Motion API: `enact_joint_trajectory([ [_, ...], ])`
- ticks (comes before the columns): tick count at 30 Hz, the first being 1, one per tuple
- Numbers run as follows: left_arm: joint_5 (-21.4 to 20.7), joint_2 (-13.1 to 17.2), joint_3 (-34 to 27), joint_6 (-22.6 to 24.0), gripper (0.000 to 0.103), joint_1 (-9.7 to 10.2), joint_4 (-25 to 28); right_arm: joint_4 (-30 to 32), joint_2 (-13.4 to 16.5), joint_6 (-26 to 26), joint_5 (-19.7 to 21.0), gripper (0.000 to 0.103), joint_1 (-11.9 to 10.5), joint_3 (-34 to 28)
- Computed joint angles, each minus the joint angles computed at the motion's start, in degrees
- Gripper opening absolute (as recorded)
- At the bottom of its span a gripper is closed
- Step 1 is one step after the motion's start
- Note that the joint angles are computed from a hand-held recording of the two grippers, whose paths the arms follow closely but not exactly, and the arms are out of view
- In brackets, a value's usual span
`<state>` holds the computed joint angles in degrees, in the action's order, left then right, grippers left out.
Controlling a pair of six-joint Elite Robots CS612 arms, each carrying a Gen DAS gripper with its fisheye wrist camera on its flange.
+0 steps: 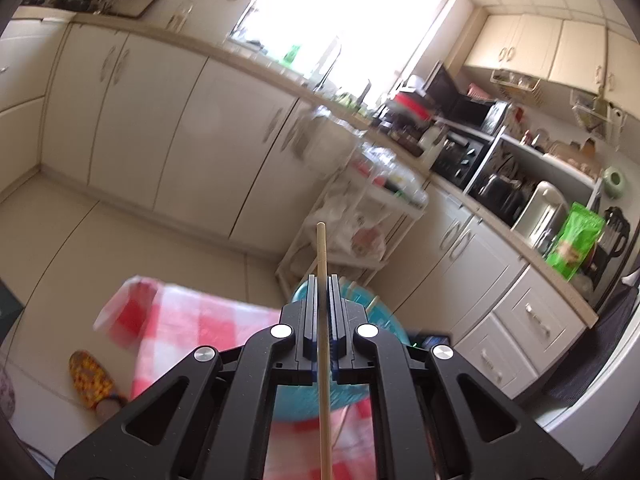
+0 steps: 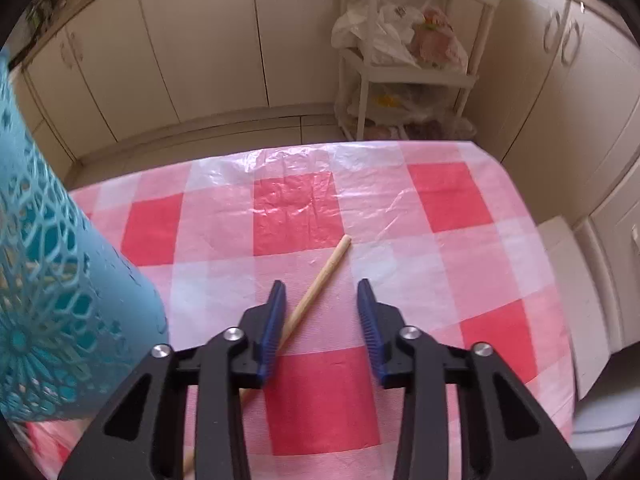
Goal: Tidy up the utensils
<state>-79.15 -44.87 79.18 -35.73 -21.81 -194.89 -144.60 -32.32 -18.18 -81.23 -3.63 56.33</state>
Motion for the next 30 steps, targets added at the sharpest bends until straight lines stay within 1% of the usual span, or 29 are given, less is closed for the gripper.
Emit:
enact_joint_trajectory([
  [1,-0.1,0.3,-0.9,0.5,0.004,0.00,-0.5,-0.8,-0.3,-2.1,0.4,0.014,0.0,0.8],
  [2,0.1,0.5,-1.9,1.1,0.004,-0.06,-0.8,-1.3,-0.6,-3.6,0.4,0.009,-0.1,1.4],
  [3,0.5,1.0,-3.2,1.9,0.004,-0.11,-1.2,-1.2,-0.8,-4.4,1.2,0.006,-0.3,1.8],
  [4,0.5,1.5,-4.5,2.3,0.004,-0.09,-1.5,-0.6,-1.0,-4.0,2.5,0.005,-0.7,2.0],
  [5,0.8,2.1,-5.8,2.8,0.004,-0.13,-1.6,-0.1,-1.1,-3.0,4.3,0.005,-1.2,2.2],
  [7,1.6,3.3,-8.5,3.6,0.004,-0.14,-1.7,0.4,-1.4,0.6,9.6,0.005,-2.6,2.5],
  [10,3.1,5.1,-12.0,4.2,0.004,-0.16,-2.6,-2.0,-2.6,7.2,17.4,0.005,-4.7,3.9],
  [12,4.9,6.5,-14.1,5.0,0.004,-0.29,-4.1,-5.8,-3.5,11.2,22.1,0.005,-5.8,5.0],
  [16,6.9,8.3,-16.7,5.0,0.004,-0.41,-3.4,-15.6,-5.1,19.2,30.3,0.005,-7.2,6.1],
  [20,8.0,9.3,-17.3,5.3,0.004,-0.64,-2.5,-24.9,-5.7,26.1,36.5,0.005,-7.4,5.5],
  [22,9.3,9.6,-16.9,5.6,0.004,-0.80,-3.2,-31.9,-4.9,31.9,39.8,0.005,-7.4,3.9],
  [23,9.7,9.8,-17.1,5.5,0.004,-0.83,-3.2,-34.7,-4.3,34.4,40.5,0.005,-7.1,2.6],
  [25,11.1,10.2,-17.4,5.3,0.004,-0.95,-3.6,-41.6,-2.8,38.7,40.4,0.005,-6.2,0.3],
  [27,12.3,10.6,-17.6,5.1,0.004,-1.07,-4.2,-44.8,-1.6,40.6,39.4,0.006,-5.1,-1.8],
  [28,13.2,10.8,-17.8,5.3,0.004,-1.17,-4.5,-45.8,-1.5,40.8,38.5,0.006,-4.6,-2.0],
  [30,14.6,11.1,-18.0,5.9,0.004,-1.35,-4.9,-46.3,-0.8,38.2,35.4,0.006,-3.2,-2.6],
])
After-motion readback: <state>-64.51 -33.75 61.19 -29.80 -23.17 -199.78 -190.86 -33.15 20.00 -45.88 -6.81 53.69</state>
